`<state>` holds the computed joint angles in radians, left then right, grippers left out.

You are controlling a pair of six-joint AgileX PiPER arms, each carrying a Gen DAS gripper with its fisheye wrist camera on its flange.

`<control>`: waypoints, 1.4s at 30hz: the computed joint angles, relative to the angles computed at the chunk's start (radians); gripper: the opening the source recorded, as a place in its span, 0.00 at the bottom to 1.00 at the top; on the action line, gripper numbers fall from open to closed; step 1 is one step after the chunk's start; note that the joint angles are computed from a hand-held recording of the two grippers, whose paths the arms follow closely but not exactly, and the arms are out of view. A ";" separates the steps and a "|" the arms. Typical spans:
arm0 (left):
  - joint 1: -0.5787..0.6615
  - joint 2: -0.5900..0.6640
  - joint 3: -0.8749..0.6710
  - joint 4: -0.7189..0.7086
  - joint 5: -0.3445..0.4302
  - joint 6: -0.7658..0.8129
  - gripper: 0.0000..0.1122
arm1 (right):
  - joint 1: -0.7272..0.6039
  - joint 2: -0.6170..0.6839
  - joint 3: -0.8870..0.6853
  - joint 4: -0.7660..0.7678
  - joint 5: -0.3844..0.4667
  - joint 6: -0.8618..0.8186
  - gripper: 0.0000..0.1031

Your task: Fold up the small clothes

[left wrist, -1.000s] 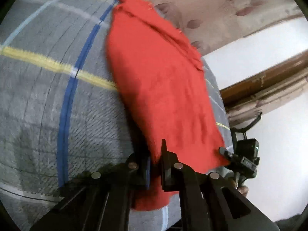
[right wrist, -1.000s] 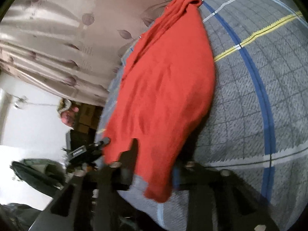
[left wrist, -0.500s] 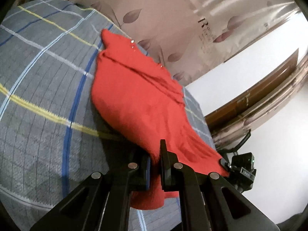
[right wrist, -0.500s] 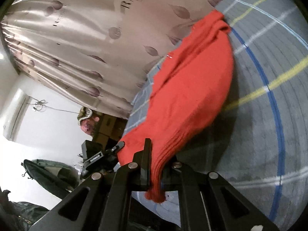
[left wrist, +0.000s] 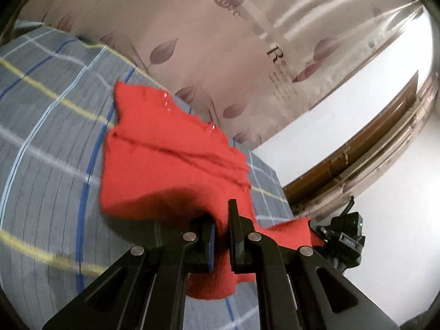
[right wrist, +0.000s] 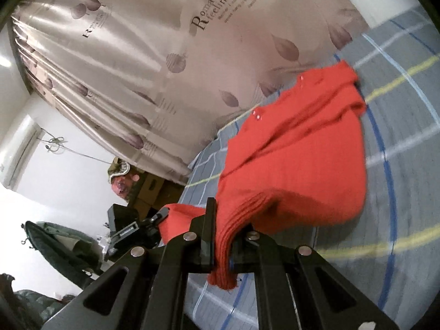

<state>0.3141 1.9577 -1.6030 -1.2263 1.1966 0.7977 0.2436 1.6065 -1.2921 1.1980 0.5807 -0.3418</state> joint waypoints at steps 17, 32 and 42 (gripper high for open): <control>-0.140 0.184 -0.332 0.164 -0.224 -0.099 0.07 | -0.069 0.305 -0.418 -0.228 0.100 0.190 0.07; -0.220 0.357 -0.634 0.386 -0.314 -0.255 0.07 | -0.102 0.511 -0.724 -0.369 0.183 0.342 0.07; -0.252 0.515 -0.914 0.533 -0.259 -0.397 0.07 | -0.124 0.641 -0.911 -0.416 0.252 0.420 0.07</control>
<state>0.0618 2.4725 -2.5165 -0.6930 0.9378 0.4009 0.1194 2.2476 -2.2032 0.7822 0.8330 0.0778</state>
